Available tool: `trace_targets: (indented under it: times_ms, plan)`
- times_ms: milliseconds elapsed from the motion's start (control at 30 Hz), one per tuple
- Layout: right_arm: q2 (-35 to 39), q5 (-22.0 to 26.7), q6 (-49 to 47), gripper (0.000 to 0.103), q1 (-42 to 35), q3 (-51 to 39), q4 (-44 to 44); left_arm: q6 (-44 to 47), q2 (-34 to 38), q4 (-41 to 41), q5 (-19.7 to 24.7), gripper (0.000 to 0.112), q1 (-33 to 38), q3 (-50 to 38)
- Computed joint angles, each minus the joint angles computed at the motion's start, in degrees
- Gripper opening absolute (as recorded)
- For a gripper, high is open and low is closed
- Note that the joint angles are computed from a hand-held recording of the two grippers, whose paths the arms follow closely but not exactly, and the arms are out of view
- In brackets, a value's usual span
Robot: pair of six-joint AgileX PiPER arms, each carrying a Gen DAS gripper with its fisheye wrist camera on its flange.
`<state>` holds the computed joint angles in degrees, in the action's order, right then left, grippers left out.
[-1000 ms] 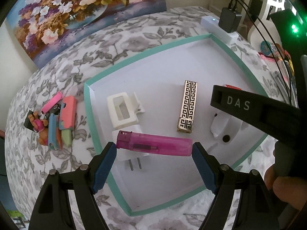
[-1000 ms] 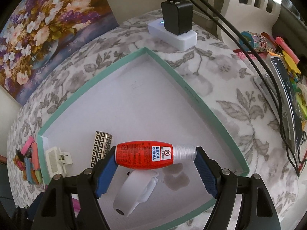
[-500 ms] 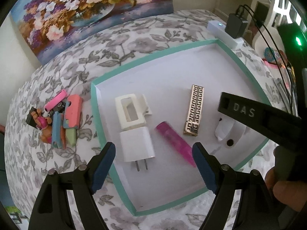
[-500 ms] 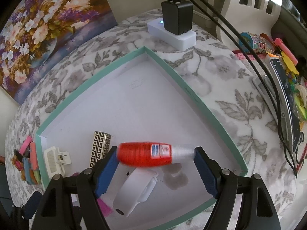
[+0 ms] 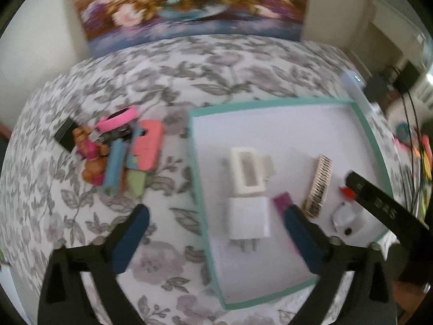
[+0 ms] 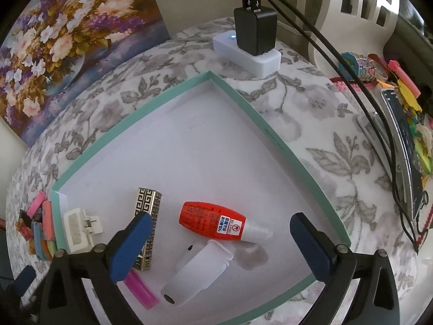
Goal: Organize rigid objects
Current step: 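Move both open tools back over the remaining pile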
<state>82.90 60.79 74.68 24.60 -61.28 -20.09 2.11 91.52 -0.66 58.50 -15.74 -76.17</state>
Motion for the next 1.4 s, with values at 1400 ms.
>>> trace_targets:
  times_ms: [1400]
  plan:
    - [24.60, 5.15, -10.65, 0.103, 15.98, -37.54, 0.01, 5.35, 13.47, -5.36, 1.43, 0.101, 32.33, -21.74]
